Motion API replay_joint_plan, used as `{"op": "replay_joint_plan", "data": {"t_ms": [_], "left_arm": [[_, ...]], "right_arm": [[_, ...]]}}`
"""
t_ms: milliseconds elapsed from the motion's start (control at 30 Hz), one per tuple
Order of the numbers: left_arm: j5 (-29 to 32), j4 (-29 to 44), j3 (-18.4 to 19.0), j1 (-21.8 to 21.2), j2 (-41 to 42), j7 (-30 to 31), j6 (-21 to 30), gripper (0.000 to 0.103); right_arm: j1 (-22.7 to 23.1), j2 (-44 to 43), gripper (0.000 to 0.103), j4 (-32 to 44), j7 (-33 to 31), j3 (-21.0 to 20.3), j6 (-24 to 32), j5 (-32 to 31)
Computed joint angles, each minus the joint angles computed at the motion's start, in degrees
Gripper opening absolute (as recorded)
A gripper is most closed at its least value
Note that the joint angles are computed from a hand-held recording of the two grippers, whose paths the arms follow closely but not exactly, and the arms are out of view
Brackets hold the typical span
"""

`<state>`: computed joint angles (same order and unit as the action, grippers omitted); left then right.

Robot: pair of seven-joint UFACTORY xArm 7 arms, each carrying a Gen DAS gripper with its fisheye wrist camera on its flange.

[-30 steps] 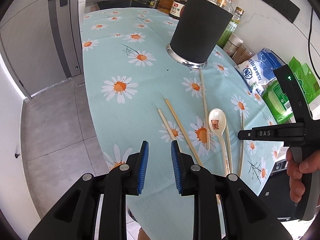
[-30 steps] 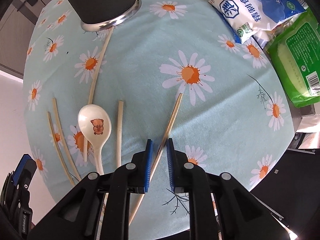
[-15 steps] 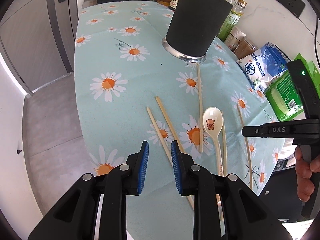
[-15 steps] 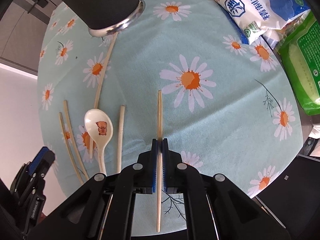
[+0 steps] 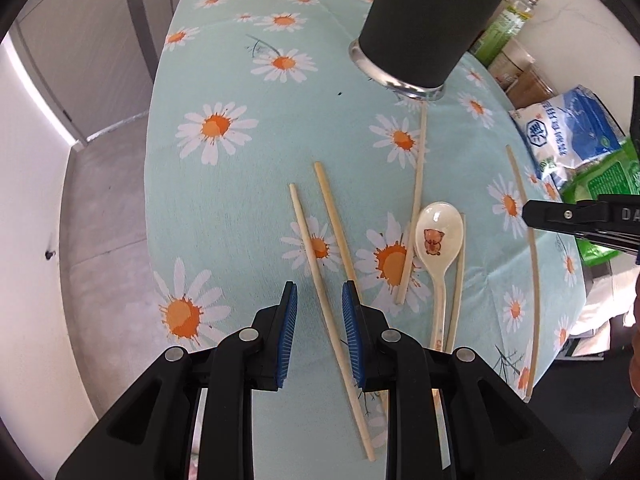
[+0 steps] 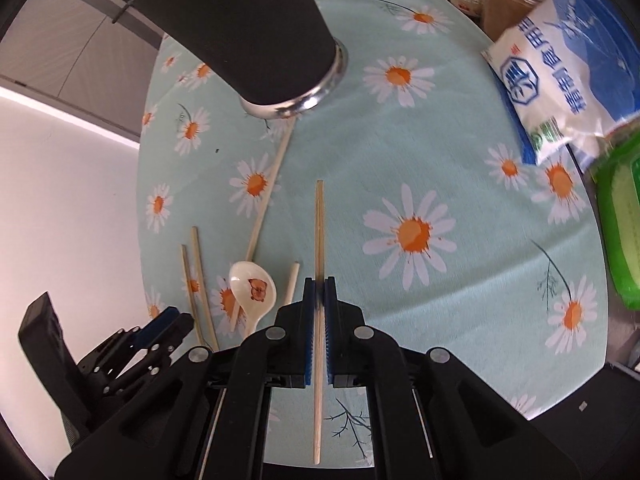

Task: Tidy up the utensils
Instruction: 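Close the left gripper on another chopstick while the right gripper holds its chopstick, then lift both chopsticks and carry them over the black holder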

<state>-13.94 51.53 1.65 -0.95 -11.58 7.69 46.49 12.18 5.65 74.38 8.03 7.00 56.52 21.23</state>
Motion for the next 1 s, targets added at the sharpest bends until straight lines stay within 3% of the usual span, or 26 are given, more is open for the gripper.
{"op": "replay_joint_plan", "data": {"t_ms": [333, 400, 433, 500, 767, 1000], "left_arm": [[11.7, 3.4, -3.3, -0.1, 3.4, -15.1, 1.5, 0.022], [13.4, 4.2, -3.5, -0.4, 4.0, -17.0, 2.4, 0.015], [14.4, 4.9, -3.8, -0.7, 4.4, -18.0, 3.3, 0.006], [15.9, 5.9, -4.0, -1.0, 5.0, -19.9, 4.4, 0.005], [15.4, 7.8, -3.3, -1.4, 6.3, -23.8, 6.3, 0.004], [14.0, 6.0, -2.2, -0.3, 3.5, -24.6, 4.4, 0.004]], "right_arm": [[-2.7, 3.5, 0.005, 4.9, -10.8, -0.3, 3.2, 5.6], [-3.1, 4.1, 0.005, 5.6, -12.3, -0.2, 3.6, 6.6], [-3.3, 4.6, 0.005, 6.1, -13.1, -0.2, 4.0, 7.1], [-4.0, 5.2, 0.005, 6.9, -14.8, -0.2, 4.7, 8.2], [-6.4, 7.5, 0.005, 10.9, -20.7, -0.2, 10.3, 11.2], [-5.6, 9.1, 0.005, 13.0, -22.0, 0.6, 10.9, 11.3]]}}
